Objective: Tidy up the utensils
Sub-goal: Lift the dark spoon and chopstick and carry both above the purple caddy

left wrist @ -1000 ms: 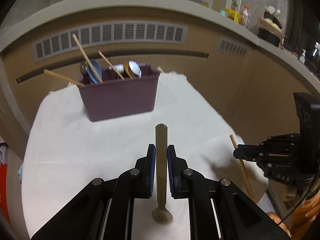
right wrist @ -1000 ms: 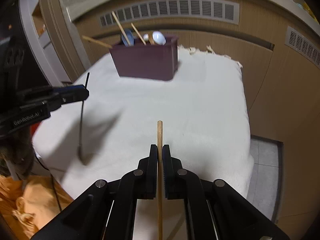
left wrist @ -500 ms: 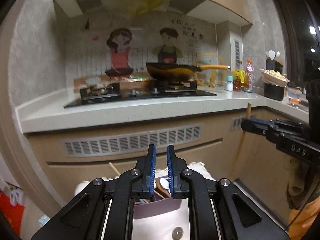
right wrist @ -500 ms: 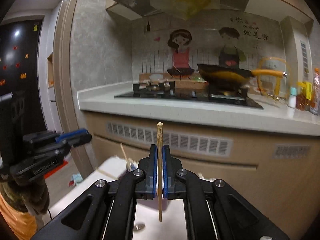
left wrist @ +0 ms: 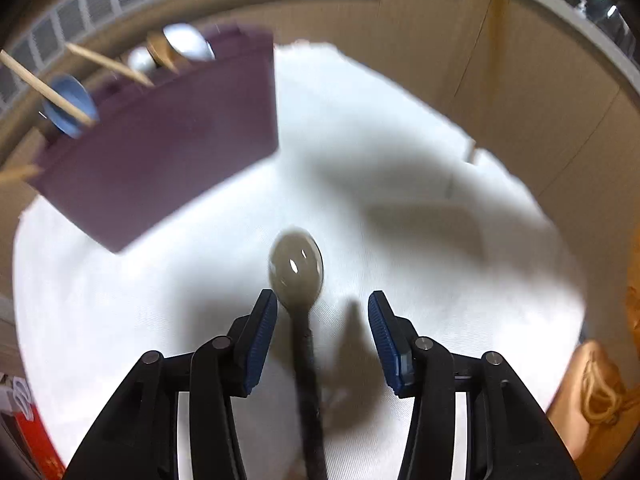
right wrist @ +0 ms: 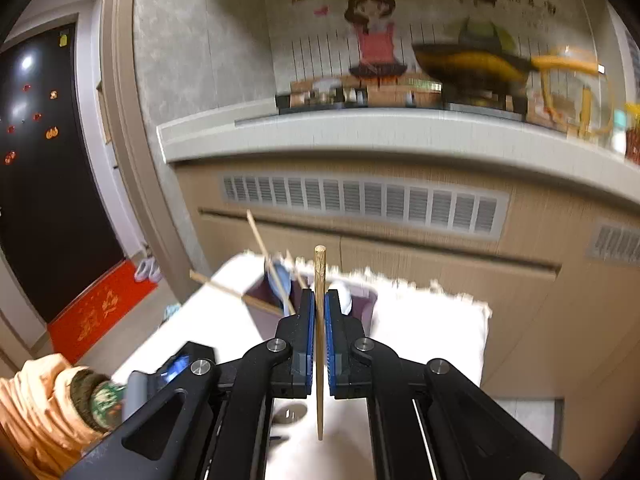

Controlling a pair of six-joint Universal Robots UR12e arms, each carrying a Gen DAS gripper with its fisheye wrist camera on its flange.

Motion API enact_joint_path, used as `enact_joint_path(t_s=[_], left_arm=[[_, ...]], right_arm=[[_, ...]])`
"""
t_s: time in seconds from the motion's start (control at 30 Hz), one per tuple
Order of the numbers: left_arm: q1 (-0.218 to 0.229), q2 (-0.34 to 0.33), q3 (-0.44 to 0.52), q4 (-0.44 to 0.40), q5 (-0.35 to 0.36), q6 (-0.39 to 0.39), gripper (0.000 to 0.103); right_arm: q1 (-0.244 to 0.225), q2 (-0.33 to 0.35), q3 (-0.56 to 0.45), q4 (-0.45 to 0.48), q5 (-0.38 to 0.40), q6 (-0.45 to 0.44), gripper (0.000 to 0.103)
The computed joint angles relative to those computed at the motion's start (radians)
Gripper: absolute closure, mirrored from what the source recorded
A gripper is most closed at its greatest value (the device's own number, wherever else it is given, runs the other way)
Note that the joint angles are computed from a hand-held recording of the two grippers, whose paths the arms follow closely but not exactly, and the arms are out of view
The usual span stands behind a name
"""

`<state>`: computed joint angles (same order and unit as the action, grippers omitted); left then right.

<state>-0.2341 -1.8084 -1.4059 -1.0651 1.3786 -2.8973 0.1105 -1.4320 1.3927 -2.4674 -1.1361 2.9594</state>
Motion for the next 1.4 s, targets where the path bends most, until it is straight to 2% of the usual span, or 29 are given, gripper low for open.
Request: enact_joint_path(t_s=[0.23, 0.3, 0.37, 0.5, 0.6, 0.73, 0.9, 1.07, 1.17, 1.4], left_arm=[[-0.007, -0.041, 0.029, 0.039, 0.052, -0.155, 0.055], [-0.013, -0.047, 0.033, 0.053, 0.068, -0.167, 0.068], [-0.022, -0.045, 0.028, 0.072, 0.092, -0.171, 0.069], [-0.03, -0.015, 0.004, 0.166, 0.121, -0.189, 0.07], [-0.015, 0.019, 0.018, 0.288, 0.093, -0.223, 0.07], [-0.005, 0.035, 0.073, 0.558, 0.159, -0.271, 0.07], [0.039, 0.001, 0.146, 0.842, 0.184, -0.375, 0.07], [0.075, -0.037, 0.161, 1.027, 0.183, -0.452, 0.069], [0.087, -0.072, 0.194, 0.997, 0.172, -0.451, 0.069], [0.085, -0.131, 0.177, 0.968, 0.201, -0.508, 0.069]], right_arm=[[-0.012, -0.031, 0.059, 0.058, -0.011, -0.036, 0.098], [-0.012, -0.034, 0.064, 0.066, -0.019, -0.041, 0.098], [-0.014, -0.038, 0.069, 0.068, -0.02, -0.04, 0.098], [-0.019, -0.046, 0.072, 0.051, -0.019, -0.032, 0.098], [-0.018, -0.046, 0.058, 0.006, -0.027, -0.015, 0.098], [-0.008, -0.025, -0.003, -0.102, -0.044, 0.027, 0.098], [0.018, 0.04, -0.127, -0.179, -0.077, 0.084, 0.098], [0.047, 0.119, -0.244, -0.188, -0.116, 0.105, 0.098], [0.061, 0.159, -0.297, -0.135, -0.133, 0.082, 0.098], [0.073, 0.223, -0.342, 0.004, -0.168, 0.039, 0.098]])
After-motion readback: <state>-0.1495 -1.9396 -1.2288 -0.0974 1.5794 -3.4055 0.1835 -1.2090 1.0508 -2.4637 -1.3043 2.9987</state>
